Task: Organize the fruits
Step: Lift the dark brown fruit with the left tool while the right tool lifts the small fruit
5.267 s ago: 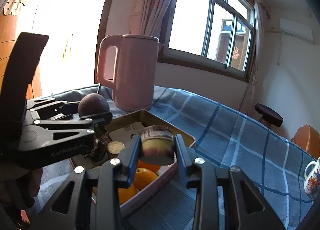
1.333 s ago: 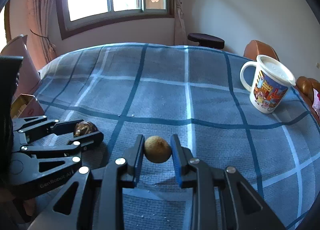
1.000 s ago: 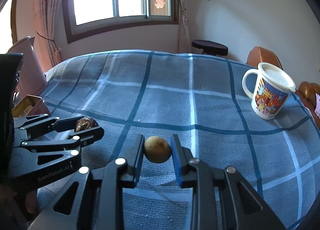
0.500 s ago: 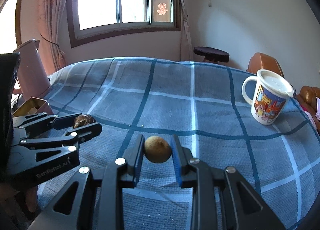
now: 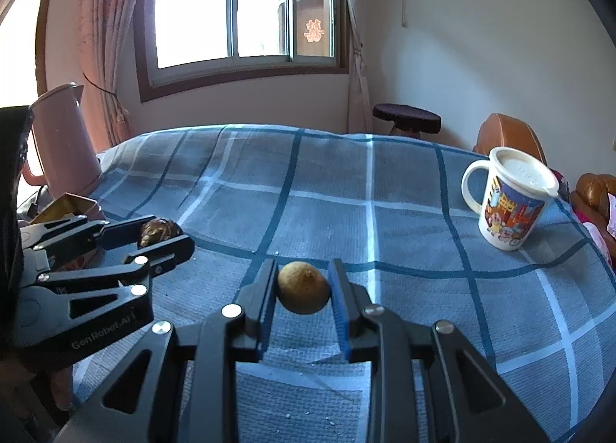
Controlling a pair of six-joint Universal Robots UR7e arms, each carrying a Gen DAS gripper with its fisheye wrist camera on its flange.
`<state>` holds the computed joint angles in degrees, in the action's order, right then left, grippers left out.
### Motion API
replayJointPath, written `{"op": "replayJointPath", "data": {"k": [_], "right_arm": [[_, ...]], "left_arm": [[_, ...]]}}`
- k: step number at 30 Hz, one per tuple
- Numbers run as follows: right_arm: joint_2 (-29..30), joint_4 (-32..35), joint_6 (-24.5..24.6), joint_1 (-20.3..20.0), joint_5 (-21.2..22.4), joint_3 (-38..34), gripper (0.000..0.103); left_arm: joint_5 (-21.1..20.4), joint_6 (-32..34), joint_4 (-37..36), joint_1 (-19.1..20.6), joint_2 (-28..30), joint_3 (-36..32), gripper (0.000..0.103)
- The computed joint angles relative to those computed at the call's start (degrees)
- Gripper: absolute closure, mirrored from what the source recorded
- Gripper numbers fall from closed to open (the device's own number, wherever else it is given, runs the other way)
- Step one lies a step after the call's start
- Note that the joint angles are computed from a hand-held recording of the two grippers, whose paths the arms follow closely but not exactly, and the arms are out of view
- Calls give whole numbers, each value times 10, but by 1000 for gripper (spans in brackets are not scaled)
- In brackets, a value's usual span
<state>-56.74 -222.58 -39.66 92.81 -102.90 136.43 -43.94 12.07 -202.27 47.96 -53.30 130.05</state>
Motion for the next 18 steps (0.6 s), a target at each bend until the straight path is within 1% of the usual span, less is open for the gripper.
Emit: {"op": "replayJointPath", "data": {"k": [18], "right_arm": [[8,-60,-20,-3,26,16,73]], "left_arm": [[18,24,-59,-13,9,14,60]]}}
